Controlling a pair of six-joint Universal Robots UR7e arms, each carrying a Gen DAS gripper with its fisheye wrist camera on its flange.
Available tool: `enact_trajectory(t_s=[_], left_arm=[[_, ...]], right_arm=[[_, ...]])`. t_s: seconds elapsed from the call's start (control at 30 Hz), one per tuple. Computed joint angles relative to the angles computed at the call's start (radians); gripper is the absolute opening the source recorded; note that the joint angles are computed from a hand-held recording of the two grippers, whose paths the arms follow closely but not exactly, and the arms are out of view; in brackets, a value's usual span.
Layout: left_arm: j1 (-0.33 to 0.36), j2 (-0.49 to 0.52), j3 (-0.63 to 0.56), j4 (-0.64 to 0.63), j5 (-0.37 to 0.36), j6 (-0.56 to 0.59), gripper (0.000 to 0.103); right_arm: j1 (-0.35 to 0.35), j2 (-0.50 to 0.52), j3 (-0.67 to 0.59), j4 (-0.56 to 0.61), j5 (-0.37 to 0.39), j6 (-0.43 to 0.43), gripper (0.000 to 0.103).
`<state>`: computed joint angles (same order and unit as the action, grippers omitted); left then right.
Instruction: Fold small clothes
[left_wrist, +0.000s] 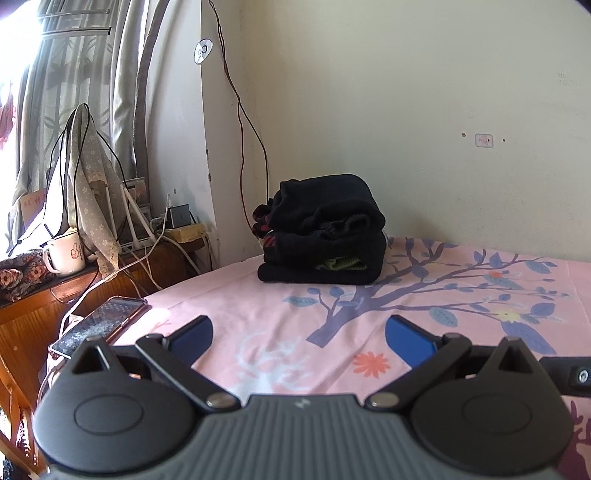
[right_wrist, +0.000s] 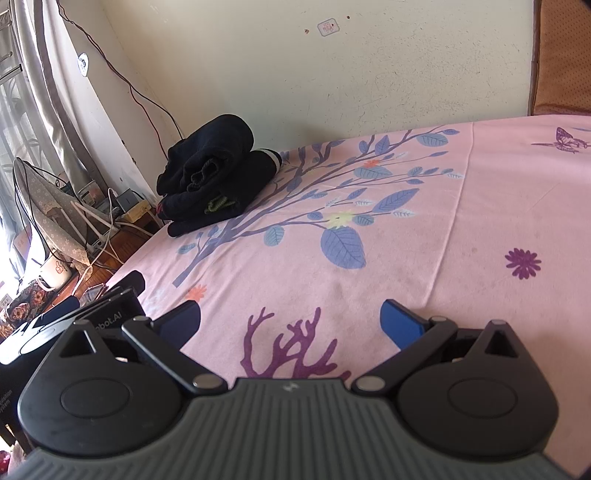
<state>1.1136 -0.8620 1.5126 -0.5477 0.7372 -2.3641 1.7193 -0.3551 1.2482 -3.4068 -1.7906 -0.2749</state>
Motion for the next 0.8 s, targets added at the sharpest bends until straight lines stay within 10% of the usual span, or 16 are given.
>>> enact_trajectory(t_s=[0.33, 0.8], left_arm=[[0.019, 0.125, -0.336, 0.653, -0.052, -0.331, 0.103], [0.015, 0.111, -0.378, 0.757, -0.025, -0.390, 0.103]], right_arm=[[0.000, 0.001, -0.002, 0.001, -0.002, -0.003, 0.103], [0.002, 0.004, -0.005, 0.002, -0.007, -0.008, 0.103]])
